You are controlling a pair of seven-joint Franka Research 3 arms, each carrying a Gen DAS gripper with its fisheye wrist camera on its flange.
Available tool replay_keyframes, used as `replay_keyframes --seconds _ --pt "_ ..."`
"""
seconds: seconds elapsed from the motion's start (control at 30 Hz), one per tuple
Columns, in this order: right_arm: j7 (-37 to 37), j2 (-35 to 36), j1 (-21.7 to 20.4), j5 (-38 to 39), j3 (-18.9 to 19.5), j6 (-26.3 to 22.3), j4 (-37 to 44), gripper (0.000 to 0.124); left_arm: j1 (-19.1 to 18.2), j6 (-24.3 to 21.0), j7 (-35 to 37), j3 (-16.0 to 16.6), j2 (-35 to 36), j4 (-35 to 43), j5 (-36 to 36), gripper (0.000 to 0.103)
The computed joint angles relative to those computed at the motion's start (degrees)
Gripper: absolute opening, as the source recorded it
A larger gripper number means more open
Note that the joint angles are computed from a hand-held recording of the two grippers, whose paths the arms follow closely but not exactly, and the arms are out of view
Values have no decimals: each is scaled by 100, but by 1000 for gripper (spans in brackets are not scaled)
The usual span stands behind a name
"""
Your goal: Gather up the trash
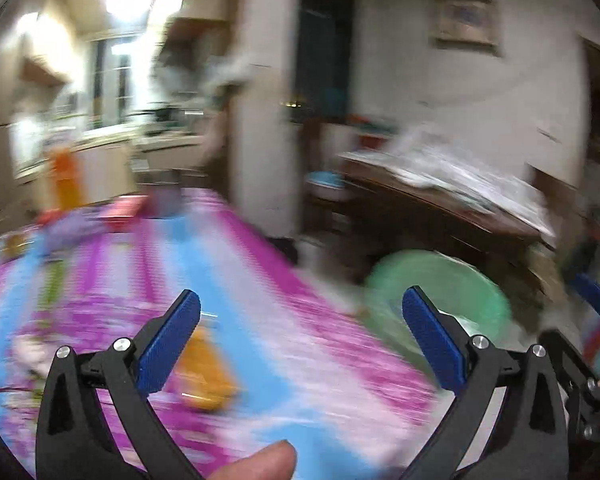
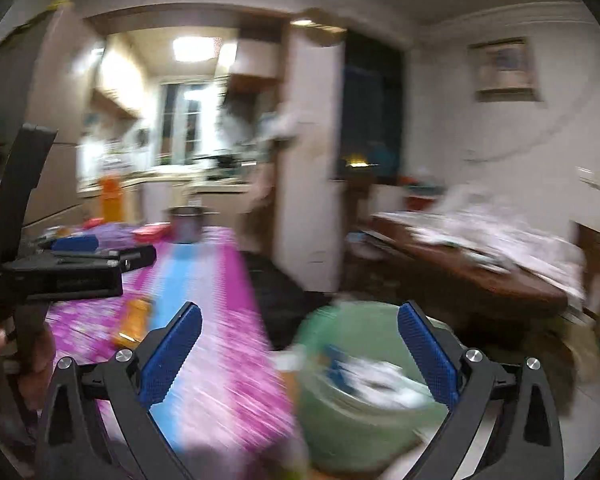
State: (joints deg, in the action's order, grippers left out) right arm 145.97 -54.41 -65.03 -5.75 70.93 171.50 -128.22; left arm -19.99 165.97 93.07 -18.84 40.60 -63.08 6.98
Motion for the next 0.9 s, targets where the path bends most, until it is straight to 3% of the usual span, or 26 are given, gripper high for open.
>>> replay_keyframes --seconds 0.03,0.07,0.1,0.13,0.2,0.27,0.37,0.57,0.9 --pt "204 -320 276 115 -173 -93 -384 98 -32 1 -1 -155 4 -118 254 97" --pt "380 -554 447 167 -260 -222 -622 98 -124 90 -365 -110 -17 -232 702 97" --pt "553 -760 587 182 -314 -298 -846 98 -317 294 -399 74 -75 -427 749 97" --pt "700 -903 677 166 -336 -330 -1006 98 -424 436 -32 57 -102 -612 484 97" --pt "1015 -1126 905 155 -418 -406 -1356 98 -327 522 217 -243 -94 -799 393 97" --pt "1315 -1390 1045 95 -462 -365 -1647 98 -344 834 275 -292 -136 -1060 451 97" --pt "1454 -1315 1150 -99 -534 -314 -1786 98 -283 1001 291 -395 -195 -1277 521 97" --pt "1740 -1333 1183 -346 -549 -195 -1965 98 -345 1161 -47 -203 -320 -1387 626 97" --pt "1936 -1207 1260 -560 -583 -218 -1940 98 -172 1211 -11 -441 -454 -1632 831 97"
